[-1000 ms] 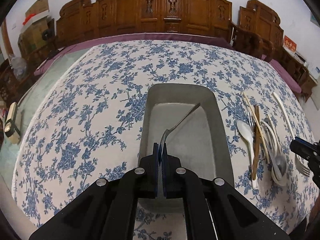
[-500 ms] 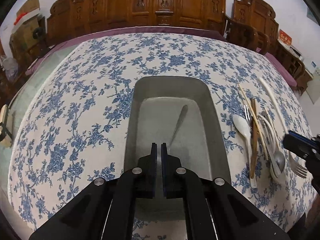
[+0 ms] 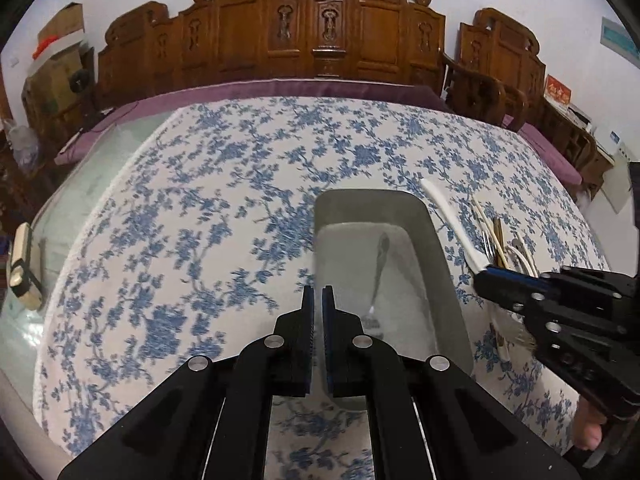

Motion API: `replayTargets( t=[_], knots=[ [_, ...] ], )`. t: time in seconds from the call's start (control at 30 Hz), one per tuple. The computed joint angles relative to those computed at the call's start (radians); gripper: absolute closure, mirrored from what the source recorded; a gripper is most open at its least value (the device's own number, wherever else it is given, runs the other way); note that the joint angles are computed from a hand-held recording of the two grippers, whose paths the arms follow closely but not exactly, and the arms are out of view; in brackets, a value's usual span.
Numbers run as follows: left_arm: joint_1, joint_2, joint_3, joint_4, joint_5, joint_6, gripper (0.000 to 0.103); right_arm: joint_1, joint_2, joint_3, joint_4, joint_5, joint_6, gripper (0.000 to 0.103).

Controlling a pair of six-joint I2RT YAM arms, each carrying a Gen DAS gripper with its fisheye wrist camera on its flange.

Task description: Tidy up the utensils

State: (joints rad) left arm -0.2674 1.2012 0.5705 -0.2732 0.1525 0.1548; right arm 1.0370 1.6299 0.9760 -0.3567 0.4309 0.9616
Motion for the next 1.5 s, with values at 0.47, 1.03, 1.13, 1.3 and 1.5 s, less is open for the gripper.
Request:
replayTargets(
  t=[0.47,1.03,1.13,1.3,1.5],
  knots=[
    [0.158,-0.05,0.015,-0.053,0.085,0.118,0.099,-0.034,0.165,0.1,0.108,-0.067,-0.015,0.095],
    [0.171,-0.105,-0.006,-0.078,0.104,0.128,0.092,-0.035,0.091,0.021,0.167,-0.068,-0.029,0.082],
    [0.137,-0.134,-0.017,-0.086,0.098,0.107,0.087,-0.002,0.015,-0.029,0.133,-0.027,-0.023,0.082],
    [0.038,-0.185,-0.036,-0.095,0.072,0.054,0.072,0.09,-0.158,-0.149,0.023,0.077,0.04,0.082],
    [-0.123,-0.228,-0.061,-0.097,0.013,-0.037,0.064,0.217,-0.372,-0.262,-0.249,0.194,0.215,0.082]
  ],
)
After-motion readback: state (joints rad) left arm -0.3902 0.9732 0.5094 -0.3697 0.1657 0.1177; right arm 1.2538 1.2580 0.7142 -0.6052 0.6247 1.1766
